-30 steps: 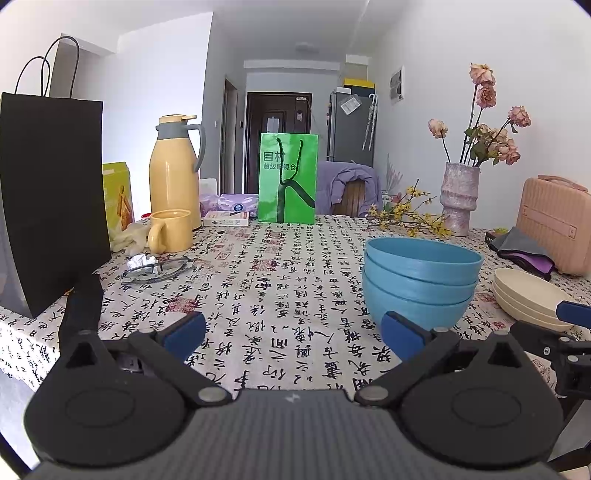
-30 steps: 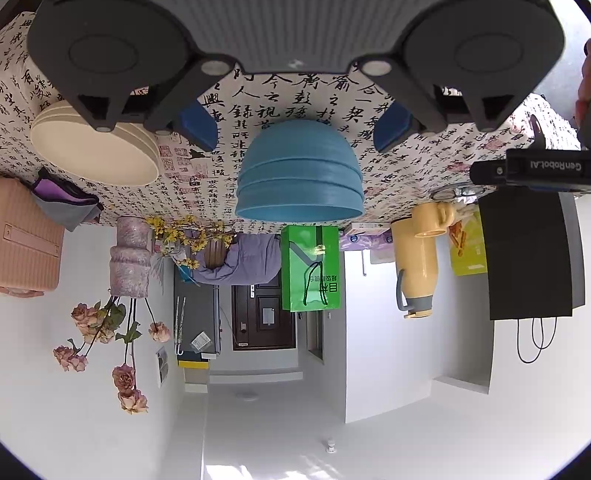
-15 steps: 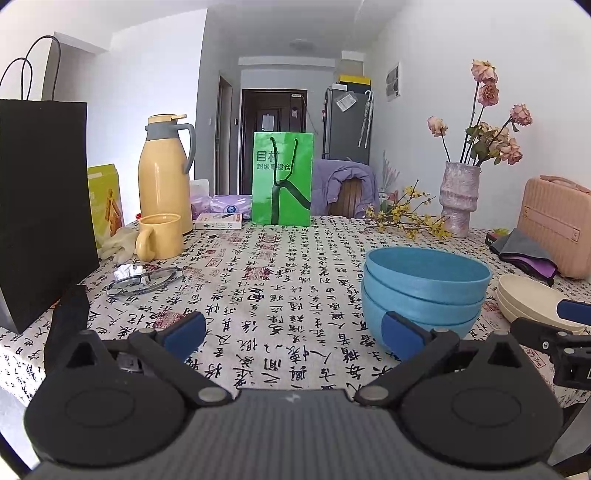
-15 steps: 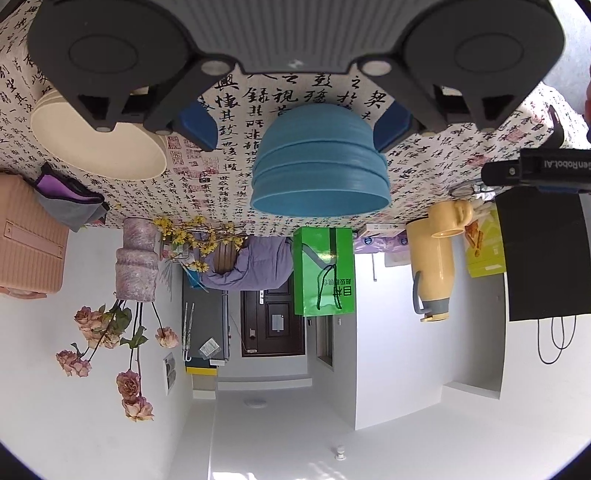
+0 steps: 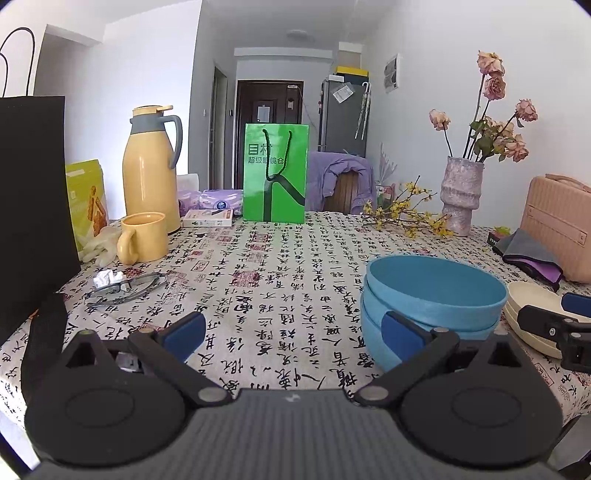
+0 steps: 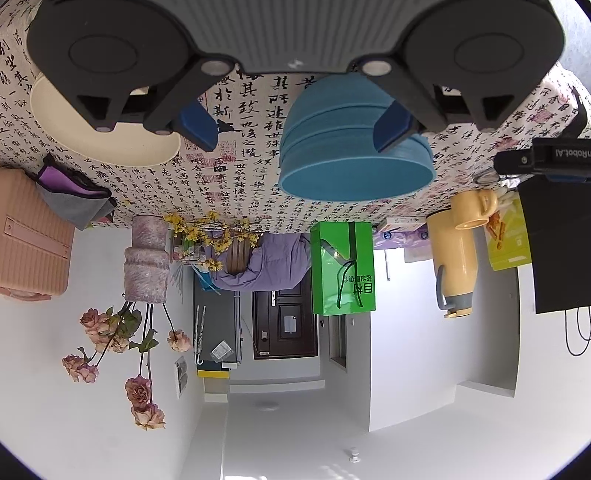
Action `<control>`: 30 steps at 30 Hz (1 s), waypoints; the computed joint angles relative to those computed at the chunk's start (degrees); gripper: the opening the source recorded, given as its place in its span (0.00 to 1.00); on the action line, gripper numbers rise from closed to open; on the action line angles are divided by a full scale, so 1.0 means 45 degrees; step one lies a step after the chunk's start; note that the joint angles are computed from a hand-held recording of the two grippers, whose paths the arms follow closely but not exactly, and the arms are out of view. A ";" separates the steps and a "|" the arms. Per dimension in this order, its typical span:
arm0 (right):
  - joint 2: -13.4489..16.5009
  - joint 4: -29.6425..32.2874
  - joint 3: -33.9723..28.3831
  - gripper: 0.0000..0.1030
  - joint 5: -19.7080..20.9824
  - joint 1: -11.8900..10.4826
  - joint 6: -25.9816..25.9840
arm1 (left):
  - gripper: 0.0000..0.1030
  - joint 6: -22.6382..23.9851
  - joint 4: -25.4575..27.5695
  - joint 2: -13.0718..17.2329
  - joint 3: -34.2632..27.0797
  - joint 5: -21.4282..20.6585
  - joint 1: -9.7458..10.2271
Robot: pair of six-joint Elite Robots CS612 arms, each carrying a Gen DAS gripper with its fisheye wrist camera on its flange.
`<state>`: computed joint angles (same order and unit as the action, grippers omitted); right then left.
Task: Organize plates and bowls
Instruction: 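Move both tools to the rim of the stacked blue bowls, then grasp the blue bowl stack rim with both tools and lift it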
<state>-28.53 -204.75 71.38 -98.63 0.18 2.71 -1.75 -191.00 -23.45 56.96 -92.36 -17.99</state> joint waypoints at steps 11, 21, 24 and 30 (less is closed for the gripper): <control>0.0283 0.1312 -0.1184 0.89 0.0612 -0.0253 0.0018 | 1.00 0.0044 0.1588 0.0664 -0.1934 -0.1082 -0.0050; 0.0674 0.3223 -0.2570 0.89 0.1480 -0.0492 -0.0075 | 1.00 -0.0136 0.5497 0.1688 -0.4696 -0.2049 -0.0061; 0.0761 0.4146 -0.2952 0.89 0.1839 -0.0569 -0.0142 | 1.00 -0.0155 0.6653 0.2035 -0.5525 -0.2259 -0.0045; 0.0938 0.6414 -0.3697 0.89 0.3000 -0.0837 0.1010 | 1.00 -0.0339 0.8674 0.2715 -0.7090 -0.2351 -0.0041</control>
<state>-24.31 -175.89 54.75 -85.13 -3.59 7.26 -3.27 -151.97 -11.24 25.05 -102.94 -18.18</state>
